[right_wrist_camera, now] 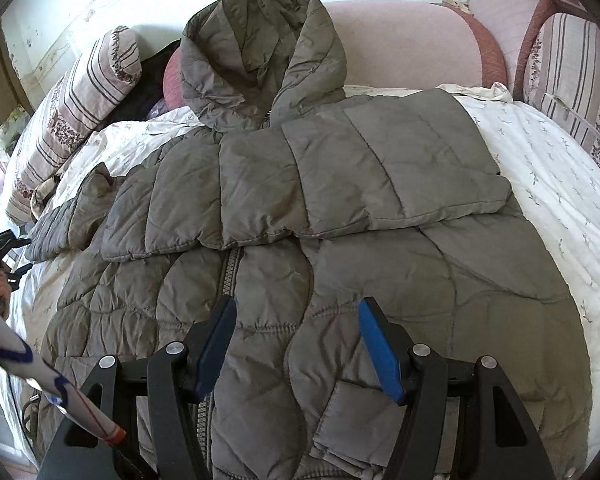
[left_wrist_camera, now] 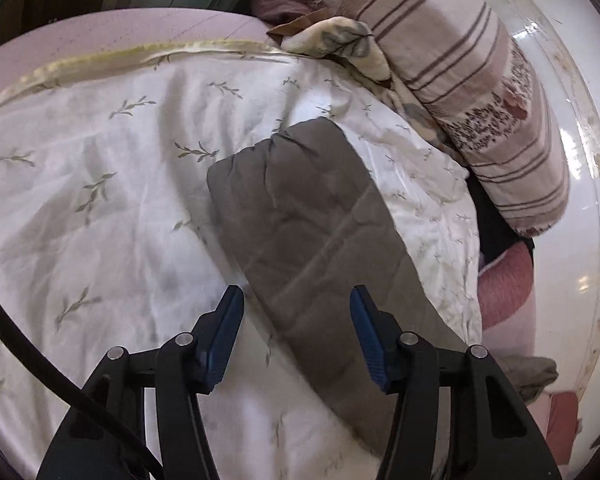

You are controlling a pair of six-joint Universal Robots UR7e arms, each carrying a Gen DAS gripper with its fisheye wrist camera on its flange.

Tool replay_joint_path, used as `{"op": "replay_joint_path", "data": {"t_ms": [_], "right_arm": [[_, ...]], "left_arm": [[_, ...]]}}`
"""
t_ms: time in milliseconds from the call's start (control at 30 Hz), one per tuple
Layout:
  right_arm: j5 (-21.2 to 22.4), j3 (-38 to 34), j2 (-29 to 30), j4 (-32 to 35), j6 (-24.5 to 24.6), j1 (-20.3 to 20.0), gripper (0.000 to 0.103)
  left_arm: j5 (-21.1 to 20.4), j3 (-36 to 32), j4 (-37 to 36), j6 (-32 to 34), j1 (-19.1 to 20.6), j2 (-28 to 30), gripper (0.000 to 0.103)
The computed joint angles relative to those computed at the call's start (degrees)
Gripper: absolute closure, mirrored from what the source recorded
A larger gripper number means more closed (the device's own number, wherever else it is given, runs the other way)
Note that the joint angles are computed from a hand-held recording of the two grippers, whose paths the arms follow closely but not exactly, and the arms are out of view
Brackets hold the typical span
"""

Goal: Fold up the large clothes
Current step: 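Move the left tool to the other sleeve cuff and grasp it, then fold the held sleeve across the jacket body with the left tool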

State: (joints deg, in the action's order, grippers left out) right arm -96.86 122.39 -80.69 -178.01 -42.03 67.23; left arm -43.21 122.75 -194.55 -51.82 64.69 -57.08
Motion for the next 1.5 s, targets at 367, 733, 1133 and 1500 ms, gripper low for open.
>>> {"op": "replay_joint_path", "data": {"t_ms": [367, 733, 1133, 1500], "right_arm": [[0.19, 0.06, 0.20, -0.61, 0.43, -0.07, 0.034], [4.62, -0.27, -2.88, -1.73, 4.77, -2.21, 0.034], [8.52, -1.22, -6.65, -4.50, 9.84, -6.10, 0.034], [10.06, -2.41, -8.51, -5.25, 14.14, -8.84, 0.034]], "left_arm": [[4.62, -3.33, -9.38, 7.03, -0.24, 5.85, 0.093], [13.49, -2.19, -8.96, 15.73, -12.79, 2.34, 0.093], [9.90, -18.47, 2.49, 24.38, -26.39, 14.04, 0.093], [-8.08, -38.49, 17.67, 22.12, -27.90, 36.95, 0.092]]}}
